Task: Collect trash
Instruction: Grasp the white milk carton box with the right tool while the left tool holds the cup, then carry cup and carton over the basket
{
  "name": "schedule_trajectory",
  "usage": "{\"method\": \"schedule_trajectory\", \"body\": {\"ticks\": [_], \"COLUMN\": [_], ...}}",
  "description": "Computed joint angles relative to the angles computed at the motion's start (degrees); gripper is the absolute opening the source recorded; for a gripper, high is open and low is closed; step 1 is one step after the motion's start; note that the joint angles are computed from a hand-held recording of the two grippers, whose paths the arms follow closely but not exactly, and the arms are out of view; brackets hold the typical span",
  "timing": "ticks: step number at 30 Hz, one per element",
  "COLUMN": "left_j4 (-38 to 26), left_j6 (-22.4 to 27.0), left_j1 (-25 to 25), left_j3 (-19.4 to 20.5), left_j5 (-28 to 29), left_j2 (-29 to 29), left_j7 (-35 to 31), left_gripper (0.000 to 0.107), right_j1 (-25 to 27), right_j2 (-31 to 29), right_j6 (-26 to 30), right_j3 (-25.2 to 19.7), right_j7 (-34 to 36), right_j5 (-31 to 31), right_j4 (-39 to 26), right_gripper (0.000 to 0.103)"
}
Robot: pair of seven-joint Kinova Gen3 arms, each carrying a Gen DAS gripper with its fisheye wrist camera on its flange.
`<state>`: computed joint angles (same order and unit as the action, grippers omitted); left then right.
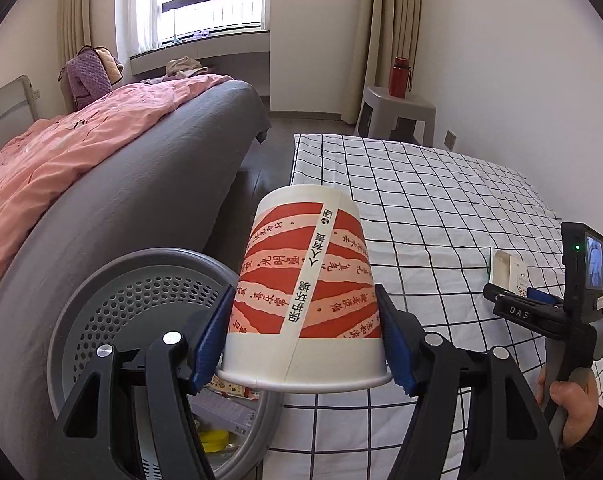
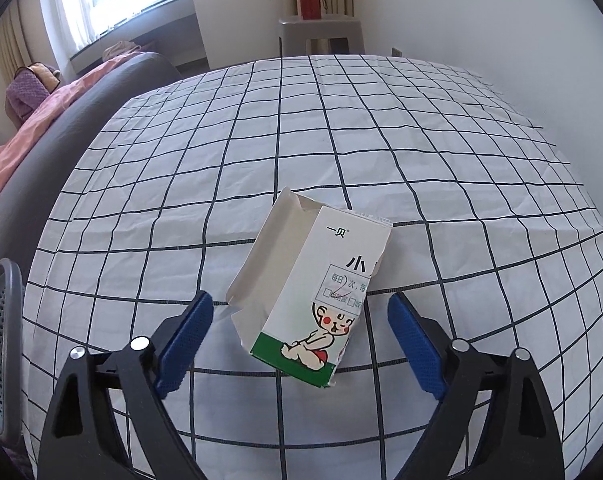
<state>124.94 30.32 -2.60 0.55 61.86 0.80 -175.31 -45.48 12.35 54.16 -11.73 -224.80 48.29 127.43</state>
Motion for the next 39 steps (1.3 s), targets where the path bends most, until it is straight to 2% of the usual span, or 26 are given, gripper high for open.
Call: {"method": "schedule_trajectory", "body": {"ticks": [1,2,6,11,16,21,31,39], "left_j4": [-0.01,0.04,0.03,0.48,0.91,0.63,-0.62,-3.47], "left_j6": [0.22,0.49,1.22,1.65,3.84,5.69,7.96,5.54], "left_j1": [-0.14,-0.3,-0.88,-1.24,-2.19,-3.92,-9.13,-12.57], "left_j3": [-0.14,-0.27,-0.66,-0.98,-2.37,-3.99,-7.22,-7.05], "left_j5": [0.22,0.44,0.79,1.56,1.95,-0.35,-1.5,-1.2], "left_j2": [0.01,0.01,0.09,-0.68,-1.96,-2.26,-2.08,0.9], "left_j7": [-0.26,-0.58,-1.54,-2.71,-4.0,-3.06,-4.91,-3.35], "left_gripper": [0.065,0.065,0.065,0.065,0.065,0.065,0.065,0.065], "right_j1": [-0.91,-1.04,-1.28,-3.84,-7.84,-10.94,-13.54,-13.61], "right_j2": [0.32,0.31,-0.78,-1.82,-1.47,-0.04,2.94,5.56], "right_j6": [0.65,0.9,1.48,5.29,10.89,13.65,13.4,8.92], "right_j3": [0.83,0.61,-0.71,-2.99,-5.23,-5.77,-4.19,-1.65], "right_j7": [0.53,0.2,-1.48,-1.85,-1.41,-0.07,6.77,13.6], "right_j5": [-0.38,0.02,0.83,0.07,-0.24,1.66,7.13,11.84], "right_j4": [-0.31,-0.19,0.4,-1.25,-5.19,-9.63,-17.72,-24.01], "right_gripper": [0.075,0.067,0.065,0.065,0.065,0.064,0.063,0.063]}}
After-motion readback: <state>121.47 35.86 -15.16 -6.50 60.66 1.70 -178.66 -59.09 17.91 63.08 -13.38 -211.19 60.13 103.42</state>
